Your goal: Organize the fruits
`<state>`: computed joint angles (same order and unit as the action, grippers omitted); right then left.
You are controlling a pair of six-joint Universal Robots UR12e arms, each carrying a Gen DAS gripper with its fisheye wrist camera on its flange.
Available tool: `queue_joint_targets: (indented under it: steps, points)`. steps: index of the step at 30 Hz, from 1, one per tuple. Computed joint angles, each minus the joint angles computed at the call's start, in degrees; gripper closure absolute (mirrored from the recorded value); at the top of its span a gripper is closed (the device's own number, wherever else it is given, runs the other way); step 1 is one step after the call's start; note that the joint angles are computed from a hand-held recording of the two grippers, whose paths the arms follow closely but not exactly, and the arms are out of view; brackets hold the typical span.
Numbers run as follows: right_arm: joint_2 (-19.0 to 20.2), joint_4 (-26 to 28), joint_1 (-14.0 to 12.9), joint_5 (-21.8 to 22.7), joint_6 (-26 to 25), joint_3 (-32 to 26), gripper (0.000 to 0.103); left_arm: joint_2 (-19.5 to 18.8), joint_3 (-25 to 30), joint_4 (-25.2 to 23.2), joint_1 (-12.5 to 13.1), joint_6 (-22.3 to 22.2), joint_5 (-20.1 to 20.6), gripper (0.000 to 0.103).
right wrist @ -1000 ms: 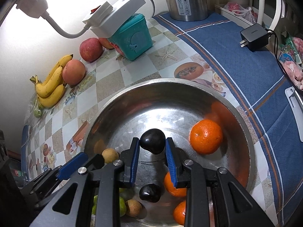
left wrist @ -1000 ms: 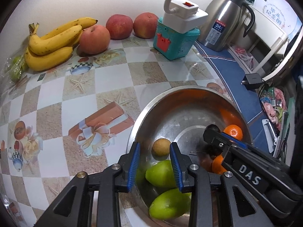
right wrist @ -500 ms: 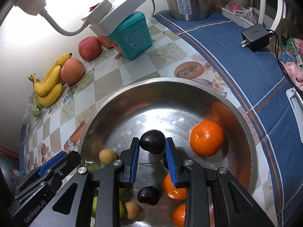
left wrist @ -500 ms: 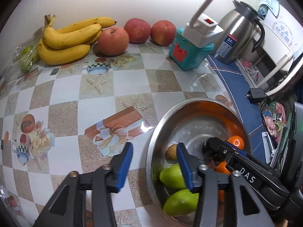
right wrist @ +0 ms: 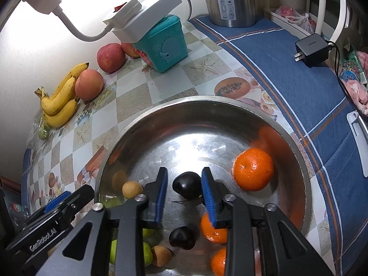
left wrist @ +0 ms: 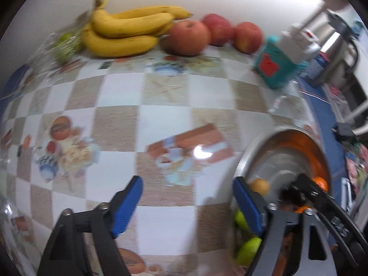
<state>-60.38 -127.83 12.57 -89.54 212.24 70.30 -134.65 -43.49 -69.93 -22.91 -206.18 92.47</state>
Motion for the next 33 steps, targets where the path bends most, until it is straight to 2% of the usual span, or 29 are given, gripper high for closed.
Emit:
queue_joint_targets:
  steps: [1,3,6,8,14,19,20,22,30,33]
  points:
    - [0.07,-0.02,0.1,-0.28,-0.07,-0.17,0.055,0.06,-0.16,-0.32,0.05,-0.88,1.1,0.01]
    - [0.17,-0.23,0.23,-0.51,-0.68,-0.43,0.052,0.31,-0.62,-0.84,0.22,-2.55,2.64,0.002]
    - [0.31,-0.5,0.51,-1.2,-1.86,-0.84,0.044,0.68,-1.31,-1.47,0.49,-4.59,4.12,0.0]
    - [0.38,-0.79,0.68,-1.66,-2.22,-1.02,0.029,0.71,-1.35,-2.4,0.59,-5.3,5.04,0.0]
    - [0.73,-0.86,1.04,-1.88,-3.4,-1.62,0.022,0.68,-1.3,-4.23,0.67,-6.71,7.39,0.0]
    - [1.0,-0.76,1.35,-1.86,-4.99,-2.13,0.02,0.64,-1.16,-4.77,0.66,-7.31,8.93,0.0]
    - [1.05,-0.78,1.45,-1.93,-5.37,-2.23,0.011,0.62,-1.06,-5.07,0.69,-7.32,9.02,0.0]
    - [1.18,-0.85,1.72,-2.44,-6.03,-2.49,0.004,0.66,-1.08,-5.33,0.73,-7.35,9.12,0.0]
    - [1.43,-0.94,2.49,-3.31,-7.78,-3.3,0.003,1.3,-1.98,-4.96,0.79,-6.68,9.82,0.0]
    - [1.63,-0.39,2.83,-3.78,-8.65,-3.83,0.003,1.77,-2.61,-4.84,0.8,-7.84,10.29,0.0]
